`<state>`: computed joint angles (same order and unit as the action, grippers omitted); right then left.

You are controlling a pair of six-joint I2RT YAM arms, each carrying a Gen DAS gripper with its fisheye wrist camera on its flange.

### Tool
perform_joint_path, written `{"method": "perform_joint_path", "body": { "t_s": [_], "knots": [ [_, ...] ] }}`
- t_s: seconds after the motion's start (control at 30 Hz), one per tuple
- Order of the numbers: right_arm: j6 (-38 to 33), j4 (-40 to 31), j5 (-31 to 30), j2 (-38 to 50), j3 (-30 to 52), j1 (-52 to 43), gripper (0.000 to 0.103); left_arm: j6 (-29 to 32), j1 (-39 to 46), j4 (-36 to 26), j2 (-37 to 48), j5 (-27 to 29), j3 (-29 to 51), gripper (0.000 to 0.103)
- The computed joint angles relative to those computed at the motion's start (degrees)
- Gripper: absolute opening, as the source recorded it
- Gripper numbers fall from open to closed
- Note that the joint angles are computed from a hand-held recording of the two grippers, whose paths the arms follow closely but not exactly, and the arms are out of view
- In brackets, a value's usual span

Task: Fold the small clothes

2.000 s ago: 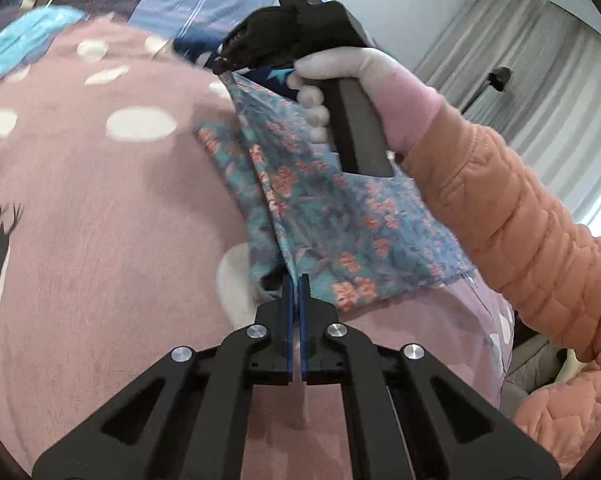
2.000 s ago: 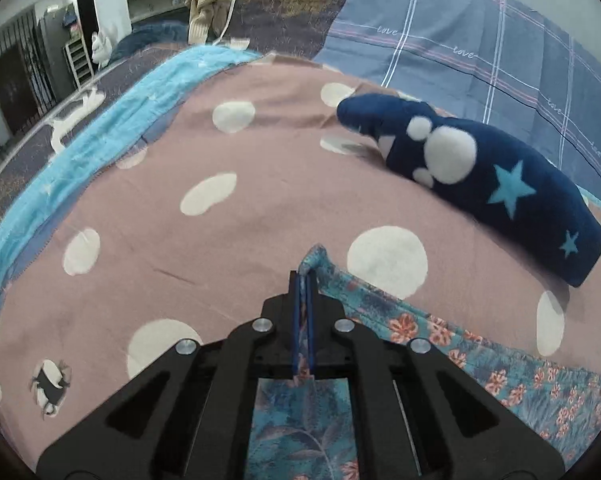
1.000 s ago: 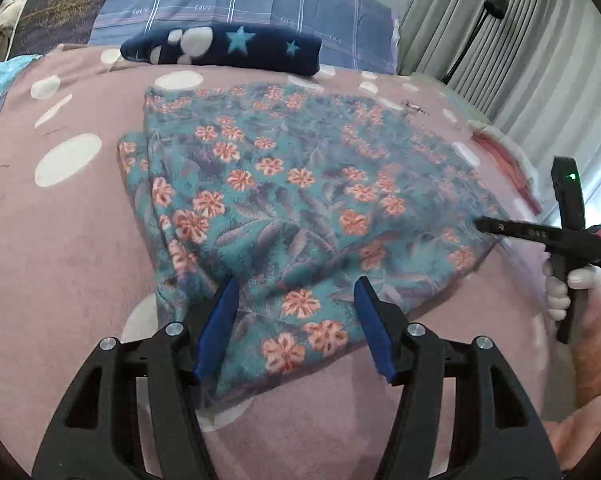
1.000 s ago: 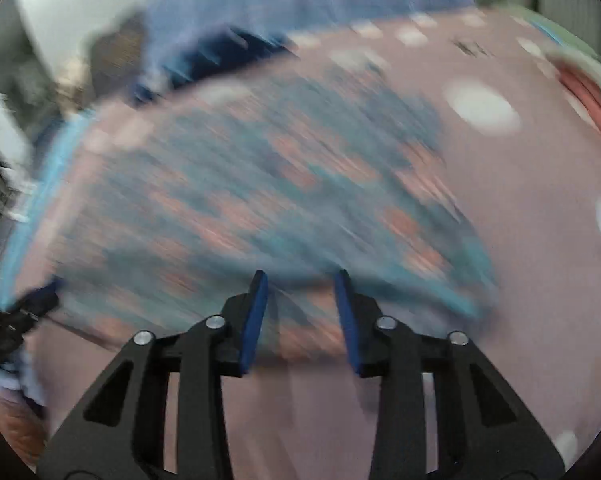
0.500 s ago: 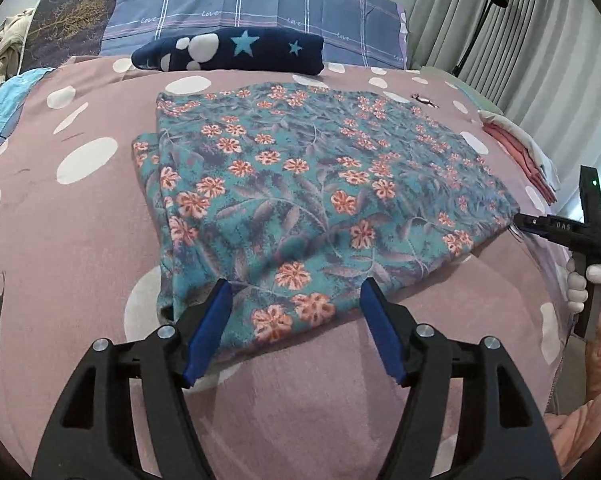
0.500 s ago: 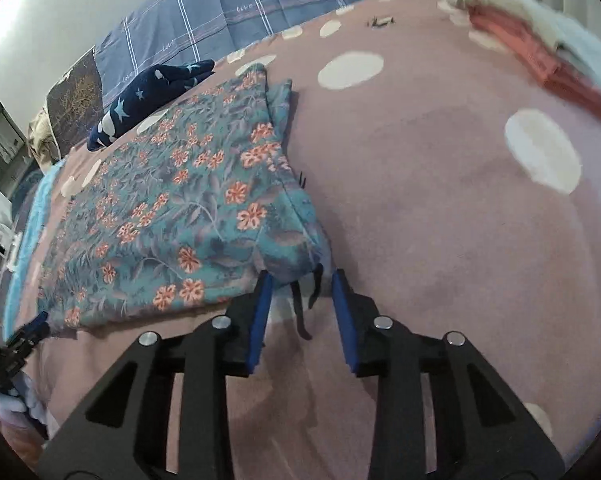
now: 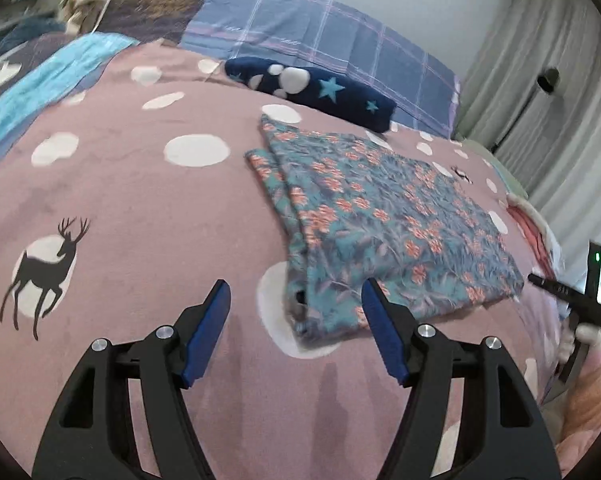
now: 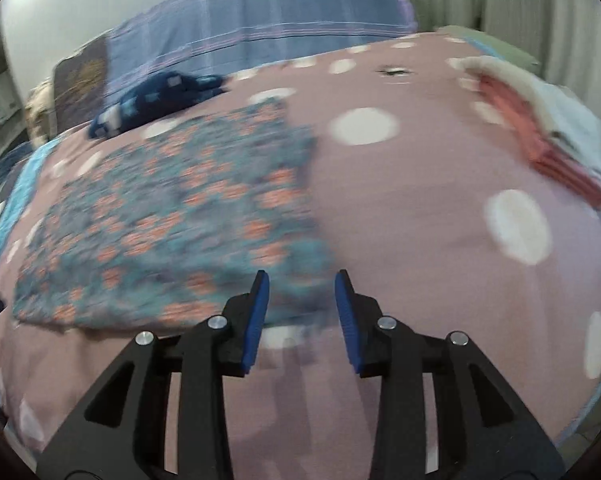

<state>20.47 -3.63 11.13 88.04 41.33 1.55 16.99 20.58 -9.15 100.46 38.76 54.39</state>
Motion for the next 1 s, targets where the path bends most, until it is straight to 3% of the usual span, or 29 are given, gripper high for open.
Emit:
{"method": "perform_joint_path", "body": {
  "t_s": [0.13, 0.27, 0.33, 0.43, 0.6, 0.67, 0.7, 0.8, 0.83, 0.93, 1.0],
  "knots": [
    [-1.1, 0.2, -4.0, -1.7, -2.2, -6.3, 0.027, 3.2, -7.9, 0.0, -5.3, -1.0, -2.3, 0.069],
    [-2.7, 2.8, -9.3, -2.5, -4.3, -9.4, 0.027, 5.7, -24.7, 0.6, -8.4, -6.1, -3.6, 0.069],
    [-4.5, 4.0, -14.8, -2.5, -5.1, -11.1, 0.027, 5.3, -34.5, 0.7, -6.3, -9.4, -1.6, 0.067],
    [-5.5, 5.9, -17.7, -3.2, -6.6, -13.9, 0.027, 5.3, -46.7, 1.0, -1.4, -14.2, 3.2, 0.063],
    [-5.9, 8.2, -25.0, -3.3, -8.2, -20.1, 0.027, 6.6, -60.3, 1.9, 7.4, -22.7, 11.6, 0.063],
    [-7.3, 8.8, -26.9, -3.4, -8.6, -21.5, 0.028, 6.7, -62.8, 0.7, 11.6, -25.0, 16.2, 0.062],
    [-7.9, 9.0, -27.8, -3.2, -8.5, -22.3, 0.03, 6.7, -63.6, -0.3, 13.7, -26.7, 18.7, 0.056],
    [-9.4, 9.3, -29.7, -2.7, -8.4, -23.9, 0.033, 5.3, -63.4, -5.4, 18.6, -28.7, 25.5, 0.025],
    [-9.9, 9.3, -30.3, -2.5, -8.2, -24.2, 0.034, 3.8, -62.0, -7.6, 19.7, -26.6, 27.9, 0.019],
    [-12.3, 8.7, -32.3, -1.3, -7.2, -24.2, 0.037, -0.9, -57.2, -11.3, 20.3, -19.1, 31.1, 0.016],
    [-14.0, 8.3, -34.7, -0.8, -6.7, -23.6, 0.037, -3.3, -55.1, -11.0, 19.8, -17.6, 30.7, 0.016]
  ]
}}
